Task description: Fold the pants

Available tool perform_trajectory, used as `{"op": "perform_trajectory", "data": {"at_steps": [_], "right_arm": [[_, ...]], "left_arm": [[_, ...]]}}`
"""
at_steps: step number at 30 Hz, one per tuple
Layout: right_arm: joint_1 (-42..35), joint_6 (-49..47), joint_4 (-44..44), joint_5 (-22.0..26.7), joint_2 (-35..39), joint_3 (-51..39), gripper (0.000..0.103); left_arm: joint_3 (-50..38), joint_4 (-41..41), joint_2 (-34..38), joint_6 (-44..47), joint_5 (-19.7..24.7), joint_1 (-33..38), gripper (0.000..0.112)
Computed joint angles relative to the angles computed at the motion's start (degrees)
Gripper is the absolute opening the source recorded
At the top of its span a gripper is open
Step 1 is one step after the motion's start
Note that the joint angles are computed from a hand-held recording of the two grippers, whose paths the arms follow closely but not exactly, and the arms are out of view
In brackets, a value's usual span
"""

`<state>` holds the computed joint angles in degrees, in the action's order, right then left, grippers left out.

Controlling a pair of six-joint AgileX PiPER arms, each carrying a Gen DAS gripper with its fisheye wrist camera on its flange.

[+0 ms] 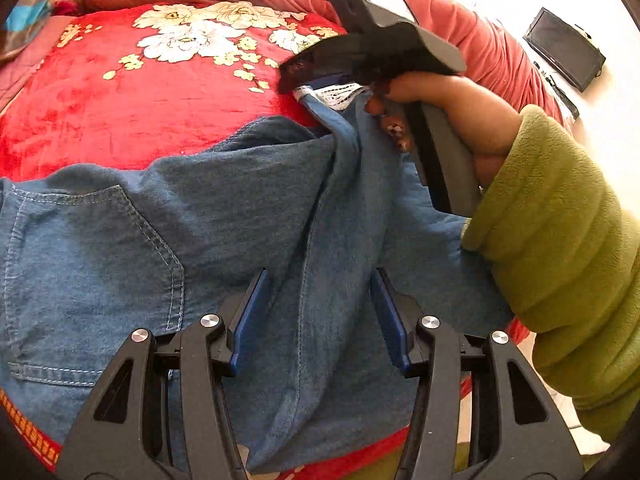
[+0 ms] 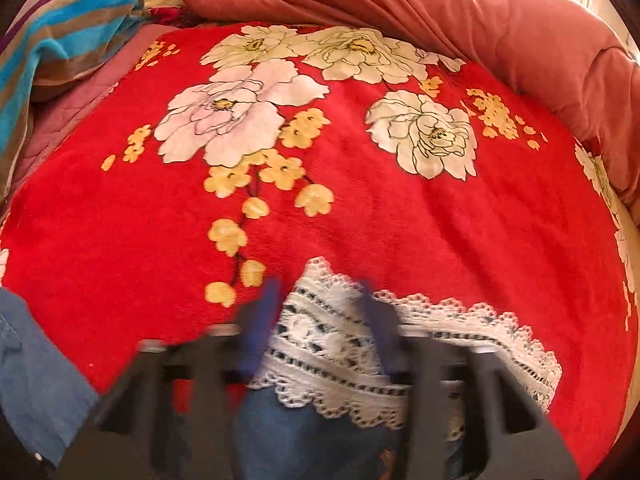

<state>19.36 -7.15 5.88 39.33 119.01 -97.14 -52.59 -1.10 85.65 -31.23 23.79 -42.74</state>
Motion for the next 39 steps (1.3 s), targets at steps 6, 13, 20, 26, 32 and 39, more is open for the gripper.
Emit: {"op": "perform_trajectory", "data": {"at_steps": [6, 13, 20, 26, 32, 39], "right_arm": [[-5.57, -11.44, 13.89, -4.25, -9.9, 9.96, 0.01], [-14.47, -24.22, 27.5, -2.97, -22.2, 19.54, 0.01], [-24.93, -36.6, 39.26, -0.16, -33.42, 30.58, 0.01], [-36.13, -44.69, 44.64, 8.03, -41.41, 39.56, 0.01], [-50.07, -52.01, 47.24, 18.52, -48.83, 48.06, 0.01], [-60.15, -55.87, 44.39, 23.55, -51.03, 57.25, 0.01]], "left_arm": [[0.32, 1.59, -0.52, -1.41, -0.41, -0.45, 0.045], [-0.59, 8.01, -0.41, -7.52, 0.32, -2.48, 0.047], [-1.82, 22.15, -0.26, -19.96, 3.58, -5.74, 0.031], [-1.38, 31.7, -2.49, -24.32, 7.11, -9.44, 0.0], [0.83, 35.52, -5.13, -26.81, 8.32, -13.38, 0.0], [2.47, 33.51, -6.22, -25.01, 8.54, -15.25, 0.0]]}}
